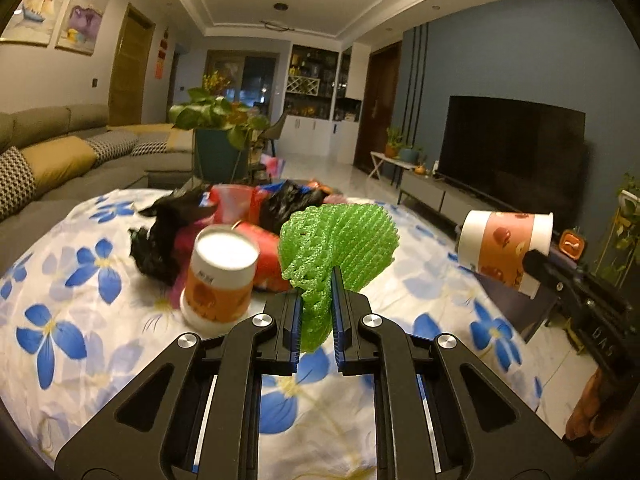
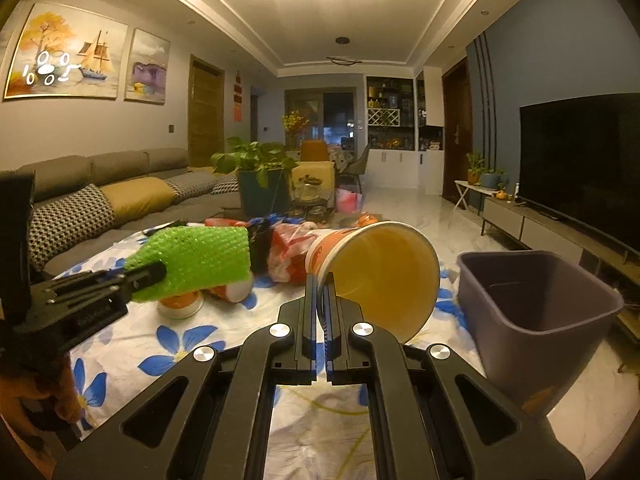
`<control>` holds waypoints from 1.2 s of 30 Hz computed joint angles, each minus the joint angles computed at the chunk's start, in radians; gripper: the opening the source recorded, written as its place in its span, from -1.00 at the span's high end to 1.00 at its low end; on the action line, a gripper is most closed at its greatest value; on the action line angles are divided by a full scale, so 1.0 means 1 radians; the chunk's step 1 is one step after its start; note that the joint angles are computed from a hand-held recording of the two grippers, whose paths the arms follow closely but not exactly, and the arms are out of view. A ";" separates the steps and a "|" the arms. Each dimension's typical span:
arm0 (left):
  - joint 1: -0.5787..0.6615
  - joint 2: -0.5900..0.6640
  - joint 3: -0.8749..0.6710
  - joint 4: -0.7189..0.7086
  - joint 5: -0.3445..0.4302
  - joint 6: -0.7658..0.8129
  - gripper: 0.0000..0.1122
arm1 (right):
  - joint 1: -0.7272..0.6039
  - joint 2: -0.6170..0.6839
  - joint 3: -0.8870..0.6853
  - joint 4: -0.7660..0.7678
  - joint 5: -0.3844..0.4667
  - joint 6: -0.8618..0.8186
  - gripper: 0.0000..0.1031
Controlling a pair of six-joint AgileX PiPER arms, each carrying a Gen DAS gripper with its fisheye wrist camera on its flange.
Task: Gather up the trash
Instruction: 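Carry the green net and paper cup over the grey bin while both tools open to drop them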
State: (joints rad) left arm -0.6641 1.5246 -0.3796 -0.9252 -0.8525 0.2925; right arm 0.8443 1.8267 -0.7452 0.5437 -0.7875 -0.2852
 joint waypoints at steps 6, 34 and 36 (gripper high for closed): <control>0.005 0.011 -0.111 -0.017 0.052 0.099 0.79 | -0.037 -0.028 0.017 0.030 -0.026 -0.022 0.93; -0.005 0.567 -0.999 0.120 0.413 0.295 0.79 | -0.412 0.004 -0.002 0.037 -0.081 -0.008 0.93; -0.004 0.605 -1.054 0.115 0.437 0.318 0.79 | -0.432 0.013 -0.010 0.022 -0.077 0.003 0.93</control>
